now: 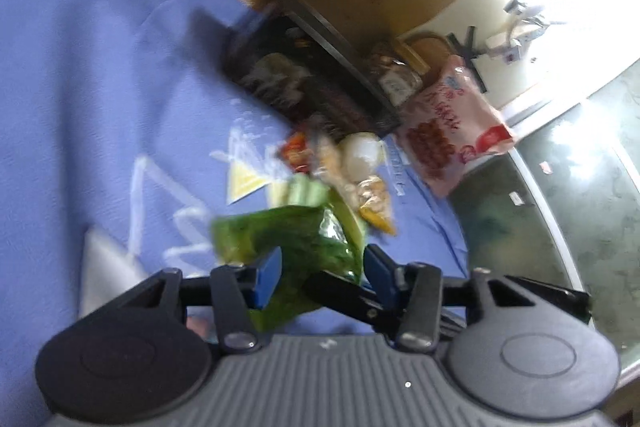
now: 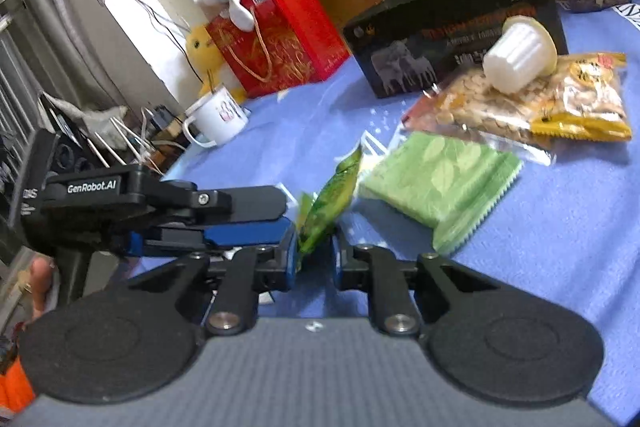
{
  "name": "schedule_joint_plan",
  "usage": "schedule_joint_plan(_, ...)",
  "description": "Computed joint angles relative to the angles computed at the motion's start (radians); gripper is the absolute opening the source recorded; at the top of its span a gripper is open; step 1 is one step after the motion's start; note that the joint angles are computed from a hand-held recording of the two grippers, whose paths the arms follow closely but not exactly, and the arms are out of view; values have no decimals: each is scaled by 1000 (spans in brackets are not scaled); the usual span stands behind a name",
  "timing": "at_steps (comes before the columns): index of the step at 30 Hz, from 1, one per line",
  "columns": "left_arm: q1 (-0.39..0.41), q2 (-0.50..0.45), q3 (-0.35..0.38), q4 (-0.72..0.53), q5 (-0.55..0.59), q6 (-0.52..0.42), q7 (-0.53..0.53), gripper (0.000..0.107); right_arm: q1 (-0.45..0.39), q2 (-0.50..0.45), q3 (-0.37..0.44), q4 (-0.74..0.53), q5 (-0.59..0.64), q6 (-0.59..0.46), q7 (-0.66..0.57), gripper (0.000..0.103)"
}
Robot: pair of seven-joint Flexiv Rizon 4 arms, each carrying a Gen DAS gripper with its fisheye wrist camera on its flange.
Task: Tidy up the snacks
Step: 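Lift the green packet and drop it into the black tin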
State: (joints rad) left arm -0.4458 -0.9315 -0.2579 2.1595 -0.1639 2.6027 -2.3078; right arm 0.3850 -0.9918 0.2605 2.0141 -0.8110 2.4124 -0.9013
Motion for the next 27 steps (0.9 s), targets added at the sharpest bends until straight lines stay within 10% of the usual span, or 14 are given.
schedule_joint_plan(13,23,96,54,-107,-91,-89,149,49,-50,-58,0,-299,10,33,325,15)
schedule_joint_plan(22,-86,90,120,-176,-345,-216,356,49,-11,-164,-63,-621,-150,-220,596,25)
schedule_joint_plan(27,-131,94,128,-149,-393,-223,433,49,147,-11,-241,-396,133,-124,249,43)
